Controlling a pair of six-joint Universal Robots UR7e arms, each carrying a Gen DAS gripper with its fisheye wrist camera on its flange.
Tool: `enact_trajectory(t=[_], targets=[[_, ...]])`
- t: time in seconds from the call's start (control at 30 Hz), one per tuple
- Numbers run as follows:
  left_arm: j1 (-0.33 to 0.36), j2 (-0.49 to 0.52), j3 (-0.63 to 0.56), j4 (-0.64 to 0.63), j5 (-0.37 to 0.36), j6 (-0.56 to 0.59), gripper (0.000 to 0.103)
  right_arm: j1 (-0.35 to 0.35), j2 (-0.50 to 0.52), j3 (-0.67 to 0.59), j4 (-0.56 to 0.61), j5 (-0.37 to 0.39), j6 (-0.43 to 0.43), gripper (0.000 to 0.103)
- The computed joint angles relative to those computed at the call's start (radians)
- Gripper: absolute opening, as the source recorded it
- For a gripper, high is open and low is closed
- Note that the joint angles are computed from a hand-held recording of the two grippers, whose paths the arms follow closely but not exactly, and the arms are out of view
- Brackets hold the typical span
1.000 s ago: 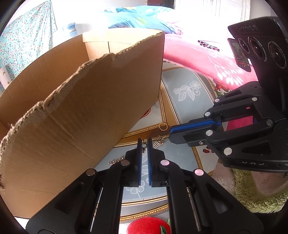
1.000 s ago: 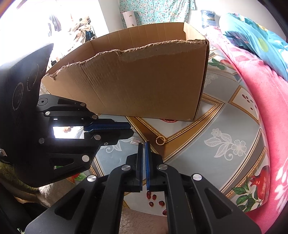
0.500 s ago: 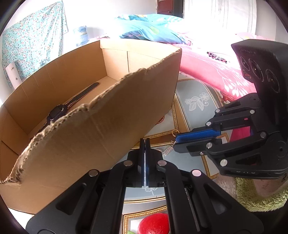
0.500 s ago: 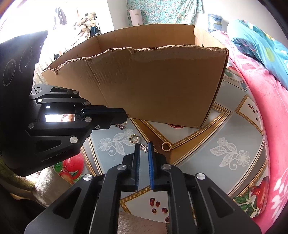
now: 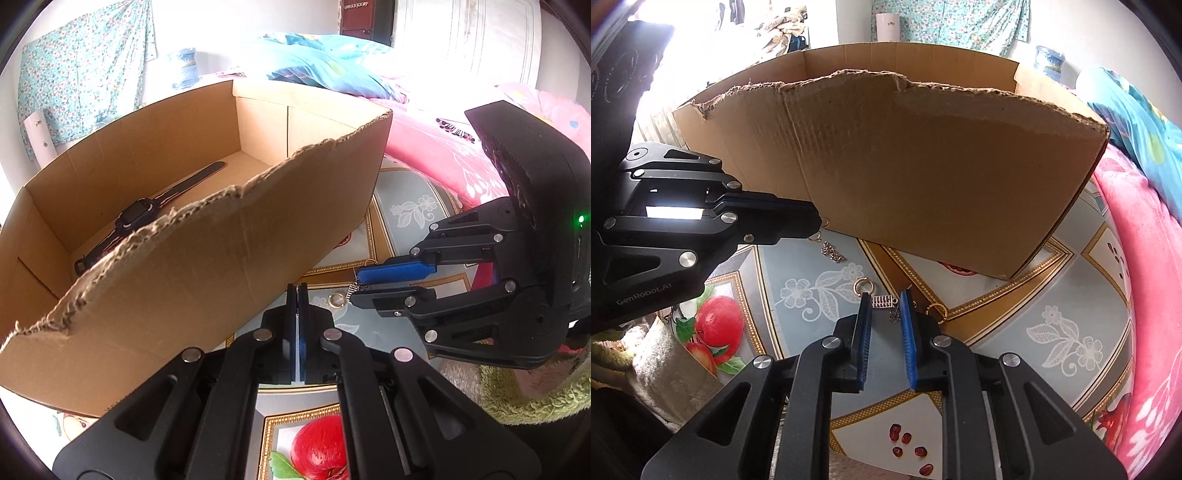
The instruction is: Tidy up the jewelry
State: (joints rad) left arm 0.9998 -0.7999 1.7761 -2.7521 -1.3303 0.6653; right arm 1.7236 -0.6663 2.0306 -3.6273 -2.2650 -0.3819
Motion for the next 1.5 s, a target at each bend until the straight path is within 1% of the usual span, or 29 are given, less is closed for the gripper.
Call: enact_trajectory(t=[0.17,0.27,0.37,0.53,0.73,0.8,1.07,1.17,1.2,1.23,1.37,1.5], targets=[[0.002,-0.009,0.007,0.0,-0.001,-0.005,0.0,0.008,-0.006,-0.005,0.034,-0.013,0.044,0.016],[0.002,-0.012,0.011,-0.003,0.0,-0.006,0.0,0.002,-0.015,-0.014,0.038,-0.006,0.04,0.016],[0.003,-0.014,0.013,-0.003,-0.001,-0.006,0.0,0.004,-0.026,-0.001,0.01,0.002,0.041,0.016],[0.003,-0.016,0.015,-0.002,-0.003,-0.003,0.0,-0.012,-0.038,0.017,0.005,0.024,0.061,0.016],[0.003,-0.02,0.019,-0.003,-0.001,-0.008,0.0,-0.02,-0.043,0.011,0.045,0.042,0.055,0.017],[0.003,-0.02,0.018,-0.002,-0.001,-0.009,0.0,-0.022,-0.057,0.018,0.068,0.052,0.066,0.017],[0.003,-0.018,0.018,-0.001,-0.005,-0.008,0.0,-0.007,-0.076,0.037,0.099,0.027,0.065,0.017],[0.003,-0.019,0.02,-0.005,-0.007,-0.007,0.0,-0.002,-0.076,0.032,0.106,0.013,0.072,0.013],[0.003,-0.019,0.021,-0.006,-0.007,-0.006,0.0,-0.002,-0.079,0.03,0.114,0.018,0.078,0.006],[0.003,-0.02,0.023,-0.008,-0.007,-0.006,0.0,-0.001,-0.079,0.018,0.13,0.021,0.089,0.004],[0.004,-0.024,0.028,-0.014,-0.007,-0.007,0.0,0.004,-0.064,0.023,0.094,0.012,0.095,0.002],[0.003,-0.03,0.034,-0.023,-0.006,-0.005,0.0,0.007,-0.074,0.047,0.057,0.026,0.109,0.002]])
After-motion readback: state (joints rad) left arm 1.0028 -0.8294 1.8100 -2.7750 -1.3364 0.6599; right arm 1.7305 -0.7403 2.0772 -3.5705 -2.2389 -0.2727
